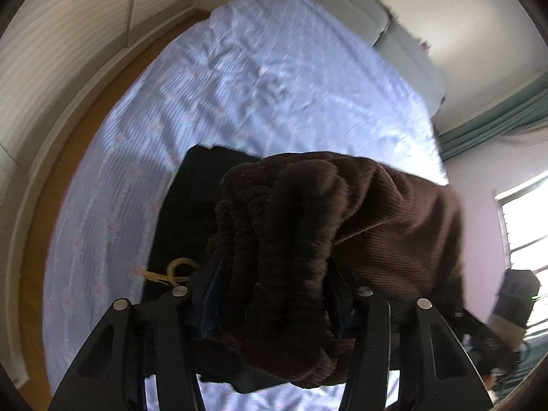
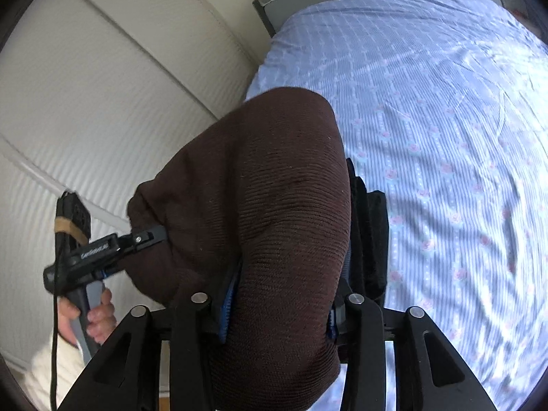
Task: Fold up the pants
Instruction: 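Carry the bundle with both grippers and lower it onto the black clothes stack, then open both grippers to release the bundle on the stack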
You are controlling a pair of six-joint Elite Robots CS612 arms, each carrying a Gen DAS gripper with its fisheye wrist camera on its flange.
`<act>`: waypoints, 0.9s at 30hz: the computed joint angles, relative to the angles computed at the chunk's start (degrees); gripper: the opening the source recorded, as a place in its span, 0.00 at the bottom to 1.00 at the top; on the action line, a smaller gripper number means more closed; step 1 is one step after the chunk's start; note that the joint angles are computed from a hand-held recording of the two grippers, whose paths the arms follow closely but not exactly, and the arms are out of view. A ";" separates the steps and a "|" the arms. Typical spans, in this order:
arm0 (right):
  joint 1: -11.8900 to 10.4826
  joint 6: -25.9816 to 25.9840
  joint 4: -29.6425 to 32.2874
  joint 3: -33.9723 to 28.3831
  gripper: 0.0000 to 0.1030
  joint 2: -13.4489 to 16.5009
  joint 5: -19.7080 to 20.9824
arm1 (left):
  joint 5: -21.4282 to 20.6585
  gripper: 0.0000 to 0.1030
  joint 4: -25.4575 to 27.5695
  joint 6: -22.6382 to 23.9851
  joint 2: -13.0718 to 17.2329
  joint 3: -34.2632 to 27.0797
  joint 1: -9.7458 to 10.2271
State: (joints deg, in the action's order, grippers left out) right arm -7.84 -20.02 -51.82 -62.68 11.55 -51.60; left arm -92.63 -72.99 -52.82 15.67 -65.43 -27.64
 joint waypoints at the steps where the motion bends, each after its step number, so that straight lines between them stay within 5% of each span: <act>1: 0.11 -1.05 0.95 0.36 0.42 -0.01 -0.43 | 0.04 0.53 0.31 0.03 0.17 0.05 0.05; 11: 0.11 0.48 0.17 3.98 0.59 0.51 -0.31 | -0.44 0.74 0.72 -1.61 1.97 -0.88 0.51; 15: 0.28 -0.13 0.12 4.33 0.72 -0.04 -1.51 | 4.29 0.86 4.74 0.21 0.15 0.61 -0.33; 21: -0.06 -1.22 1.66 2.05 0.74 -0.39 -1.97 | 13.40 0.85 11.03 3.85 -2.84 0.69 -2.90; 27: -1.42 -4.55 2.93 -3.24 0.74 0.30 -0.55 | 18.10 0.85 12.71 2.95 -3.50 -2.76 -5.56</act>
